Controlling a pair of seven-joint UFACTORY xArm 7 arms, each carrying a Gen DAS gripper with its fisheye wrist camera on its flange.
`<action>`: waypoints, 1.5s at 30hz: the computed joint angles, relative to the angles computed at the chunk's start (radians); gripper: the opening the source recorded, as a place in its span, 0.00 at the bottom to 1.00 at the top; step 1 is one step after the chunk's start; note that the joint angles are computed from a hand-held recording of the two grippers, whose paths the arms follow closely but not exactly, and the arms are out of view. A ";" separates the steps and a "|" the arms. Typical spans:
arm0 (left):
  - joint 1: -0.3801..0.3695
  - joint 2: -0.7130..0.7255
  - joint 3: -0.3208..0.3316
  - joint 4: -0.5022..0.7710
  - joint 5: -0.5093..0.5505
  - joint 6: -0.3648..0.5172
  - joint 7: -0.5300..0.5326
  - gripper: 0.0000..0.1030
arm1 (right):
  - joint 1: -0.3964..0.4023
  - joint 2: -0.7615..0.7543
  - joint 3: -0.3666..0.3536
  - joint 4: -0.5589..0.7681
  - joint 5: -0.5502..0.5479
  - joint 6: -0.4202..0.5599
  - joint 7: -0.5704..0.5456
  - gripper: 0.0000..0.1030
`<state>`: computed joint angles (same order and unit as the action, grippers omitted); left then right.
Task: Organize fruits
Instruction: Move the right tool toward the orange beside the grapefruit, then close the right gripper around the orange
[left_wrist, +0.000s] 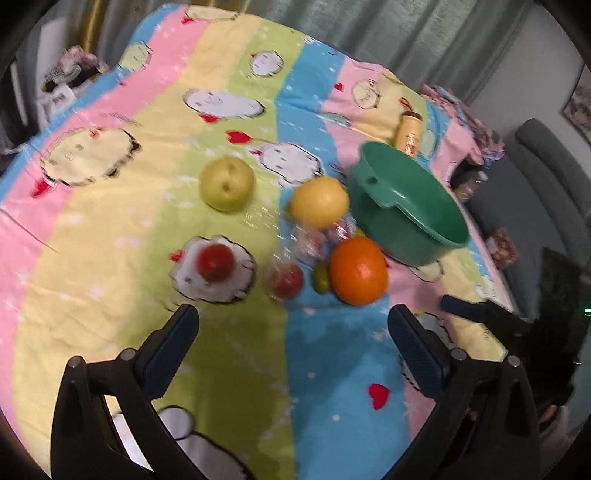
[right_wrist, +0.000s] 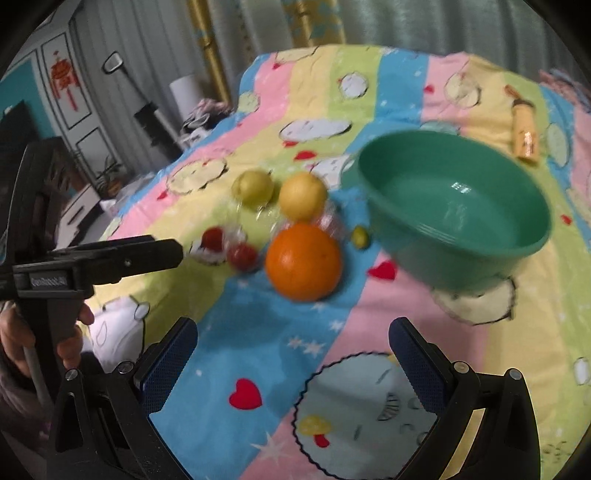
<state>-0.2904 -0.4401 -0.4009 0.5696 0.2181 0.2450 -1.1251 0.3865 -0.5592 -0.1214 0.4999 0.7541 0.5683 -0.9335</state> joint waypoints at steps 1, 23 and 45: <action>-0.012 0.010 0.010 0.001 -0.007 -0.012 0.011 0.99 | 0.012 0.014 -0.015 0.003 0.022 0.003 -0.013 1.00; -0.078 0.338 0.099 0.209 0.016 -0.156 0.250 0.71 | -0.065 0.249 0.064 0.141 0.305 0.007 -0.264 0.94; -0.090 0.345 0.130 0.223 0.136 -0.127 0.134 0.50 | -0.159 0.316 0.117 0.198 0.391 0.143 -0.271 0.64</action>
